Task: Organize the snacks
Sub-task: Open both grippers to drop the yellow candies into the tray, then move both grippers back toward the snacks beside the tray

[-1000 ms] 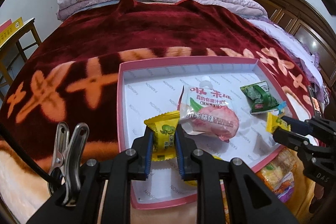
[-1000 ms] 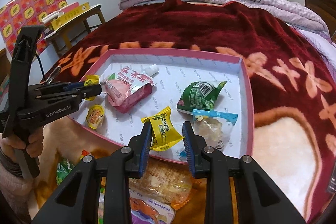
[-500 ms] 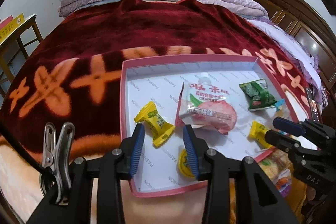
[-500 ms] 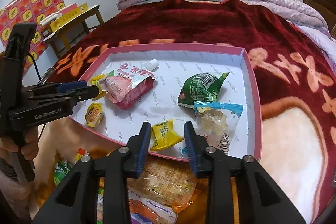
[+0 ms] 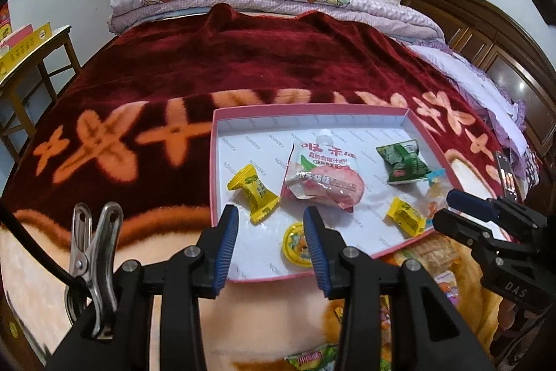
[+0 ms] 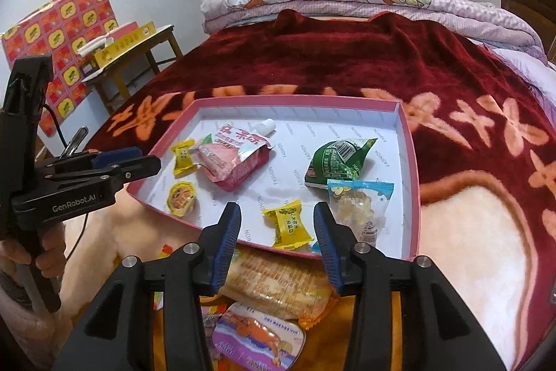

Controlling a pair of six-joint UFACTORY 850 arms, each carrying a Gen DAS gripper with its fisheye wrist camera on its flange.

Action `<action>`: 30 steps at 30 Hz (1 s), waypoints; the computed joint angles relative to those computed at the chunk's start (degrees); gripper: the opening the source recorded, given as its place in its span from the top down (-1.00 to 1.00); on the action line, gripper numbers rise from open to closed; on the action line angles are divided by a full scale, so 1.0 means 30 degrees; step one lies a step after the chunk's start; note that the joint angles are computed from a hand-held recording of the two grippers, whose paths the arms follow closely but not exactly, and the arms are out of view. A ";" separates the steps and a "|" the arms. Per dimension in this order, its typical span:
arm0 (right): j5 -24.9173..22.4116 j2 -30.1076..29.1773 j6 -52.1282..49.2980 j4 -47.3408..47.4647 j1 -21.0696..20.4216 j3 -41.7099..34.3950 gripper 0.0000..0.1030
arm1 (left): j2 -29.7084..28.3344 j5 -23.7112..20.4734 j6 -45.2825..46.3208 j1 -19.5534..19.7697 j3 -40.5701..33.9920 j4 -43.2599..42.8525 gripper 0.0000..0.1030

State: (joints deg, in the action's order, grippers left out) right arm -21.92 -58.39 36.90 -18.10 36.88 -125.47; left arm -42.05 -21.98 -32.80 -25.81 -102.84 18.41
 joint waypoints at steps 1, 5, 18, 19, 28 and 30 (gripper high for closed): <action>0.0133 0.0154 0.0138 -0.0075 0.0013 0.0233 0.13 | 0.0188 0.0111 -0.0179 -0.0025 0.0238 0.0126 0.21; 0.0498 0.0843 0.1197 -0.0957 0.0087 0.1320 0.13 | 0.0703 0.0248 -0.0719 -0.0170 0.0885 0.0563 0.21; 0.1038 0.1857 0.2409 -0.1608 0.0181 0.3063 0.13 | 0.1646 0.0797 -0.0042 -0.0503 0.2273 -0.0155 0.21; 0.1090 0.1928 0.2439 -0.1600 0.0194 0.3191 0.13 | 0.1704 0.0839 0.0031 -0.0516 0.2368 -0.0274 0.21; 0.1387 0.2680 0.1886 -0.1124 0.0412 0.4636 0.13 | 0.2362 0.1275 0.0363 -0.0816 0.3550 -0.0880 0.21; 0.1435 0.2814 0.2138 -0.1318 0.0471 0.4923 0.13 | 0.2535 0.1369 0.0547 -0.0883 0.3890 -0.1170 0.21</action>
